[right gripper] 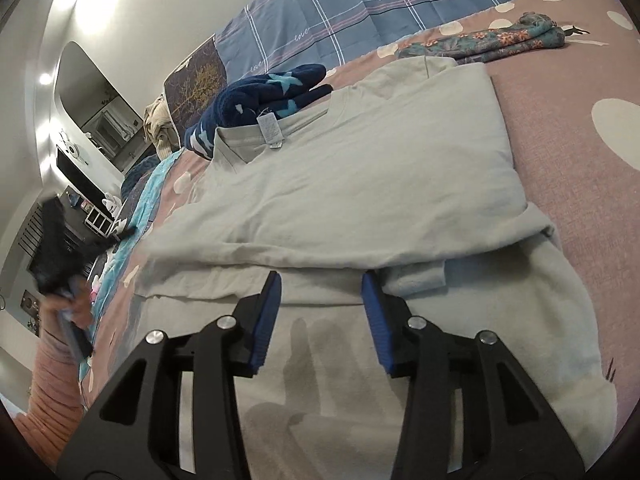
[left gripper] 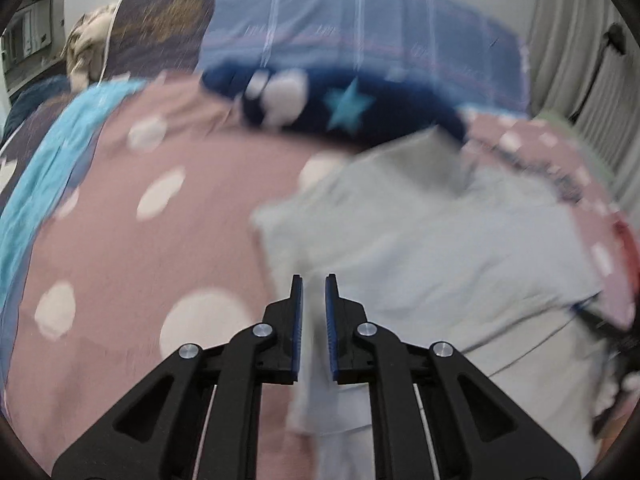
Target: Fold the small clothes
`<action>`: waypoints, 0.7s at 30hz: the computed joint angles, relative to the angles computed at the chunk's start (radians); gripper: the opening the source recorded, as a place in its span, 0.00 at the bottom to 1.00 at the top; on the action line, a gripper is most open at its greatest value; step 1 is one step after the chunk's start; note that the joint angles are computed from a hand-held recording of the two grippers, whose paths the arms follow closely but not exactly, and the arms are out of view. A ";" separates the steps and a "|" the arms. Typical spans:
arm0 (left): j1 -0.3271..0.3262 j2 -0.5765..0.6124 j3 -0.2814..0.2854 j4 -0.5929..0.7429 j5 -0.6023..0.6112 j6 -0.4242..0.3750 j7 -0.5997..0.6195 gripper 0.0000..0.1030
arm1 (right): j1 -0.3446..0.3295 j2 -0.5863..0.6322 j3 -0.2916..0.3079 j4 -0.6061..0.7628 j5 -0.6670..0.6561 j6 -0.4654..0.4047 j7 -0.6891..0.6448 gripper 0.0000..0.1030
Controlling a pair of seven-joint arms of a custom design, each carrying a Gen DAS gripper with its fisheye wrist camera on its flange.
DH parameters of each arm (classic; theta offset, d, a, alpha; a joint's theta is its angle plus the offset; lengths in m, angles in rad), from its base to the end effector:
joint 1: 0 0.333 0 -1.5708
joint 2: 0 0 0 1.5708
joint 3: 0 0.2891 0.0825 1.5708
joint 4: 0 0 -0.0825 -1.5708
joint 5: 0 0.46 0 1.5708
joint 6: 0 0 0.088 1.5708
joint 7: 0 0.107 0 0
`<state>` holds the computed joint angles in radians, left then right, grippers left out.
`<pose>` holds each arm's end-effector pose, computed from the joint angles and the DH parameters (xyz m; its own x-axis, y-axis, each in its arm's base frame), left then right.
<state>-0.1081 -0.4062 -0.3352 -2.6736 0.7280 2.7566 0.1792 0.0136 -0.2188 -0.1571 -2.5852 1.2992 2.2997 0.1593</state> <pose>0.4357 -0.2226 0.3247 0.2850 -0.9549 0.0832 -0.7361 -0.2737 -0.6191 0.4886 -0.0456 0.2600 0.4340 -0.7259 -0.5336 -0.7962 -0.0320 -0.6041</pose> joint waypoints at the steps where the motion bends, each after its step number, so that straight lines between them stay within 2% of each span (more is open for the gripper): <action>1: 0.001 0.003 -0.001 -0.008 -0.010 -0.012 -0.016 0.10 | -0.001 0.002 -0.001 0.002 -0.002 -0.002 0.000 0.42; 3: 0.017 -0.011 -0.013 -0.023 0.014 0.006 -0.062 0.16 | -0.004 0.005 -0.003 0.005 -0.003 -0.007 -0.002 0.43; 5: 0.033 -0.038 -0.043 -0.034 0.057 0.030 -0.127 0.30 | -0.006 0.006 -0.002 0.005 -0.004 -0.011 0.000 0.43; 6: 0.048 -0.041 -0.062 -0.031 0.092 0.051 -0.156 0.32 | -0.006 0.007 -0.002 0.007 -0.004 -0.012 -0.001 0.43; 9: 0.072 0.020 -0.101 0.025 0.183 0.086 -0.189 0.39 | -0.008 0.007 -0.002 0.005 -0.003 -0.014 -0.005 0.44; 11: 0.052 0.087 -0.105 0.073 0.208 0.056 -0.187 0.51 | -0.009 0.004 -0.002 0.003 -0.001 -0.014 -0.004 0.44; 12: 0.032 0.135 -0.094 0.102 0.202 0.017 -0.163 0.52 | -0.010 -0.001 -0.004 0.001 0.005 -0.015 -0.006 0.44; 13: 0.038 0.196 -0.119 0.141 0.194 -0.053 -0.119 0.55 | -0.011 -0.012 -0.002 -0.006 0.012 0.005 0.000 0.44; 14: 0.009 0.222 -0.108 0.163 0.231 -0.113 -0.146 0.57 | -0.011 -0.026 0.003 -0.015 0.015 0.042 0.004 0.44; 16: -0.023 0.208 -0.102 0.170 0.251 -0.173 -0.154 0.57 | -0.005 -0.072 0.013 -0.044 0.035 0.181 -0.027 0.48; 18: -0.059 0.192 -0.102 0.181 0.276 -0.292 -0.162 0.57 | -0.001 -0.099 0.029 -0.062 0.110 0.364 -0.100 0.50; 19: -0.072 0.194 -0.122 0.201 0.296 -0.409 -0.157 0.57 | 0.013 -0.101 0.007 -0.063 0.115 0.404 -0.115 0.51; 20: -0.088 0.198 -0.129 0.216 0.312 -0.494 -0.155 0.57 | 0.008 -0.099 -0.008 -0.061 0.097 0.404 -0.109 0.51; 21: -0.092 0.188 -0.140 0.218 0.333 -0.538 -0.162 0.57 | -0.004 -0.089 -0.025 -0.052 0.061 0.382 -0.087 0.51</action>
<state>-0.1999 -0.2179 -0.4753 -2.4555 1.0606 2.2181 0.0169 0.0099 -0.3075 -0.1822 -2.6374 1.3602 2.6821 0.0719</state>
